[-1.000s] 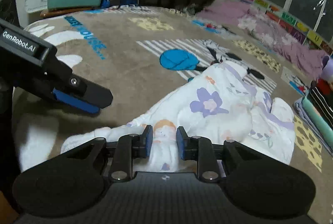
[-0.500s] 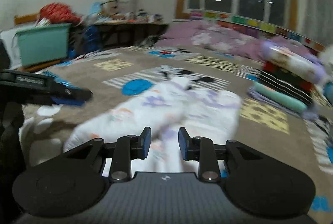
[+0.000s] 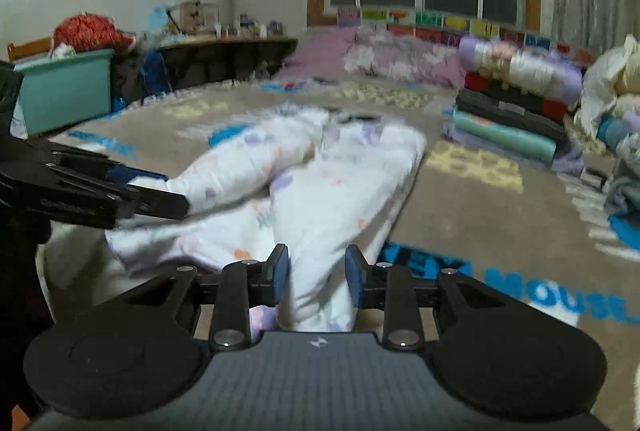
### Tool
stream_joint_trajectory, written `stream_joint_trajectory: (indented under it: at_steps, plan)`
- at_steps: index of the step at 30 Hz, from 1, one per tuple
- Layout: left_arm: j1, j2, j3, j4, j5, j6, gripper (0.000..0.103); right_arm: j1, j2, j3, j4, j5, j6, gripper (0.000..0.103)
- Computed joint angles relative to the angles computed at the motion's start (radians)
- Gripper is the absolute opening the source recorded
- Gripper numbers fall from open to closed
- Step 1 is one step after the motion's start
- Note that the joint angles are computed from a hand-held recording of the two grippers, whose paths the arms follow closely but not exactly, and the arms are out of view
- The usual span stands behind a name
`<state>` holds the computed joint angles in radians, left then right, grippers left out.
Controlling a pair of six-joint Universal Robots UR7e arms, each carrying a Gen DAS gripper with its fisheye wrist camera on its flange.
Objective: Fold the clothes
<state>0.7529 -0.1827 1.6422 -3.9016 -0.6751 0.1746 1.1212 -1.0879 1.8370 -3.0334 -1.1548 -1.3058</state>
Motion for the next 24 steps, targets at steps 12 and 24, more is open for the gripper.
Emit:
stream_joint_trajectory:
  at_steps: [12,24]
  plan:
    - [-0.07,-0.023,0.097,0.089,0.171,0.593,0.068,-0.065,-0.093,0.095,-0.008,0.014,-0.36,0.045]
    - [-0.021,0.091,-0.004,-0.064,0.169,1.01,0.068,-0.068,-0.03,0.145,-0.189,-0.041,-0.578,0.047]
